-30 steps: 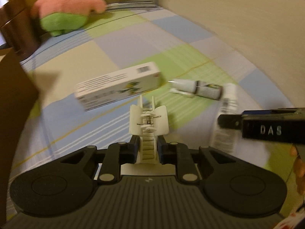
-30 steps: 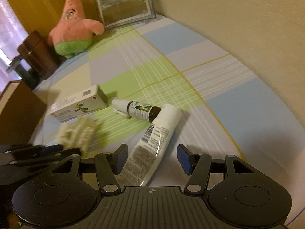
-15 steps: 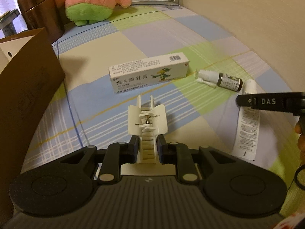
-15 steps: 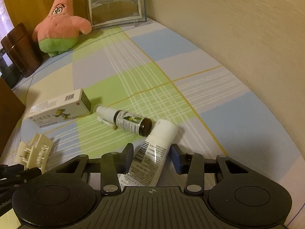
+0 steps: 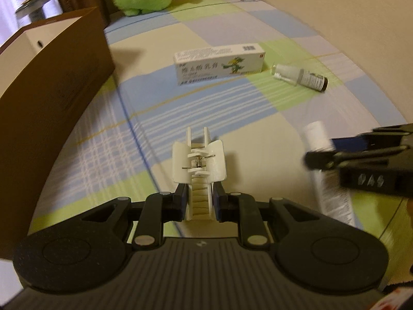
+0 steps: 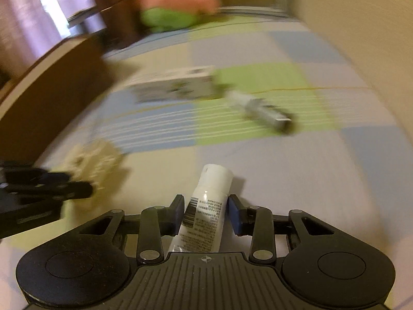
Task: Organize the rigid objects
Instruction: 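Lift the white clips with the left tool while the right tool lifts the white tube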
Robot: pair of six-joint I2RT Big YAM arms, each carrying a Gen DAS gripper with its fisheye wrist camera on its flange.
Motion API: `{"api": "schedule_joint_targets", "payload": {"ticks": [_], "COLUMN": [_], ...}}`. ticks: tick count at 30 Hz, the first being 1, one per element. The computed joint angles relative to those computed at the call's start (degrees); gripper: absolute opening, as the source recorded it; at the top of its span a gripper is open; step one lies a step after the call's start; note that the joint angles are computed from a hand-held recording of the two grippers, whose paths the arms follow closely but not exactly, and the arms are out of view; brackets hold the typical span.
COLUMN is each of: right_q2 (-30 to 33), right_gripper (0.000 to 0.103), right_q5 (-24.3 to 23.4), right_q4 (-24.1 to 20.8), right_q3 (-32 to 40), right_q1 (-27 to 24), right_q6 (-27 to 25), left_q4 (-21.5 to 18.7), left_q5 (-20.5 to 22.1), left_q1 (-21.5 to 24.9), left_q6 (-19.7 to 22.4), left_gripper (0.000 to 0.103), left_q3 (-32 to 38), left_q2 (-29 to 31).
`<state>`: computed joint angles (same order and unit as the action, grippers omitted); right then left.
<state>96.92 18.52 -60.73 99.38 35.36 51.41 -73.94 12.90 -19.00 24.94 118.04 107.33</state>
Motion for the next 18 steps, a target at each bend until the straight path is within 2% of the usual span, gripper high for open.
{"api": "schedule_joint_targets", "payload": {"ticks": [3,6,9,11,18], "right_q2": [2.5,4.3,4.9,5.2,5.9], "right_gripper": [0.032,0.033,0.033,0.034,0.039], "right_q5": [-1.3,-1.2,-0.7,-0.7,0.5], "right_q4": [1.0,-0.1,-1.3,-2.1,-6.0], "right_q3": [2.7,5.2,6.0,6.6,8.5], "right_q1": [0.9,1.5,1.8,1.8,2.6], "right_q6": [-4.3,-5.5,-5.0,-3.7,-0.3], "left_q4": [0.2,0.0,-0.2,0.5,1.2], "left_q5": [-0.7,-1.0,-1.0,-0.3,0.3], "left_q1": [0.6,1.2,1.5,1.8,1.6], "left_q6": [0.0,-0.3,-1.2,-1.8,-2.9], "left_gripper": [0.018,0.019,0.026,0.035,0.036], "left_q3": [-2.4,-4.0,-4.5,-4.7,-3.1], "left_q2": [-1.7,-2.9,-3.2,-3.5,-2.5]}}
